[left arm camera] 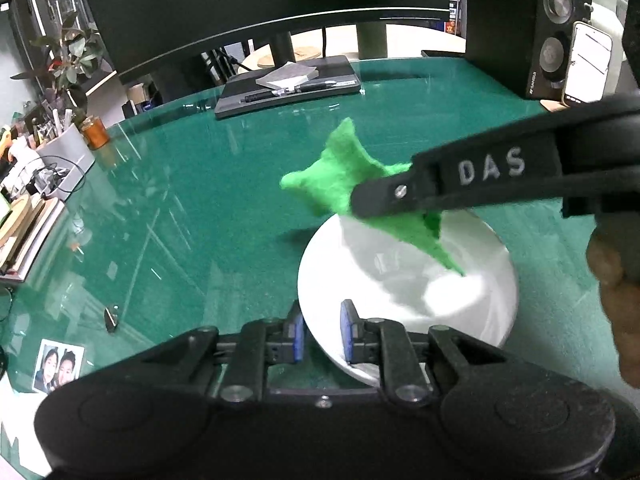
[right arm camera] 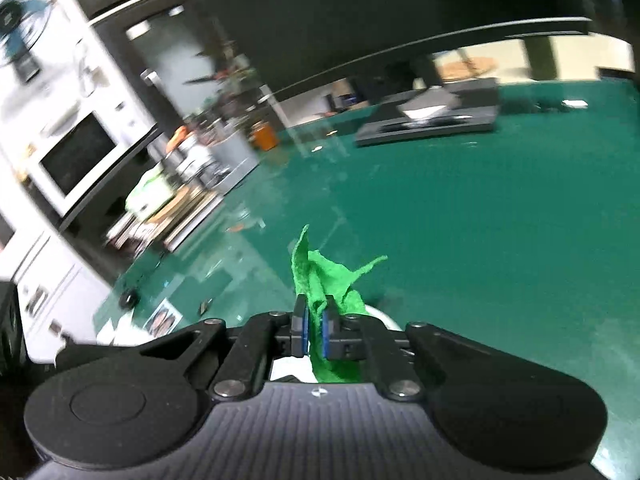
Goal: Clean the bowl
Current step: 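Sweep the green cloth across the bowl interior with the right gripper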
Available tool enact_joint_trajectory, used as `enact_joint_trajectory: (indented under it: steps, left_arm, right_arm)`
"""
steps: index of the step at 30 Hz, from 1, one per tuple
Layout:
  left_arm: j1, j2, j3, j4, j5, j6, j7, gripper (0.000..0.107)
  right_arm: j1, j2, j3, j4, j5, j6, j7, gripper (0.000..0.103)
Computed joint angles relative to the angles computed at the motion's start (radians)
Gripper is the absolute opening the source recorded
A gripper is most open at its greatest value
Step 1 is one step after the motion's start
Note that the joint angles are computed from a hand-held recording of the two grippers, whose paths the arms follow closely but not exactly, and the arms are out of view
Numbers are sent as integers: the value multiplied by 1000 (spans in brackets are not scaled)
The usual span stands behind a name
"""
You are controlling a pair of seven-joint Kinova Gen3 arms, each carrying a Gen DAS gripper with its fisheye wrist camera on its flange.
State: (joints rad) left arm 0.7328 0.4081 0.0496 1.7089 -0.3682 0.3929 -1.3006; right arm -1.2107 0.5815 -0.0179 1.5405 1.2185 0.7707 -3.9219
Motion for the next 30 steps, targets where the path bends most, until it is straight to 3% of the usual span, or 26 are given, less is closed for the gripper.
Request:
enact_joint_trajectory:
  steps: [4,7,10,15,18,20,24,30]
  left_arm:
    - [0,1,3,-2,-2,7,-6,22]
    - [-4,0,7,-1,3,8,-11,22]
    - [-8,-2,11,-1,8,11,-16,22]
    - [-24,-2,26,-6,25,19,-37,22]
    - [-115,7,108,-41,104,55,-141,22]
    - [-140,8,123,-49,136,39,-191,22]
    - [-101,29,83,-80,135,50,-211,19]
    - [-84,17,68,-42,147,31,-207,18]
  right_arm:
    - [18,10,-12,-26,-24,-24,87,8]
    - [38,16,-12,-38,-29,-104,163,8]
    - [25,21,7,-57,-78,-95,218,5]
    - [-29,-2,49,-18,-96,-17,91,2]
    - [-33,-9,39,-6,-79,4,59,3]
    - [-34,-20,40,24,-42,-7,-12,4]
    - [-15,-28,16,52,4,-10,-89,4]
    - [11,-25,-15,43,18,-12,-66,9]
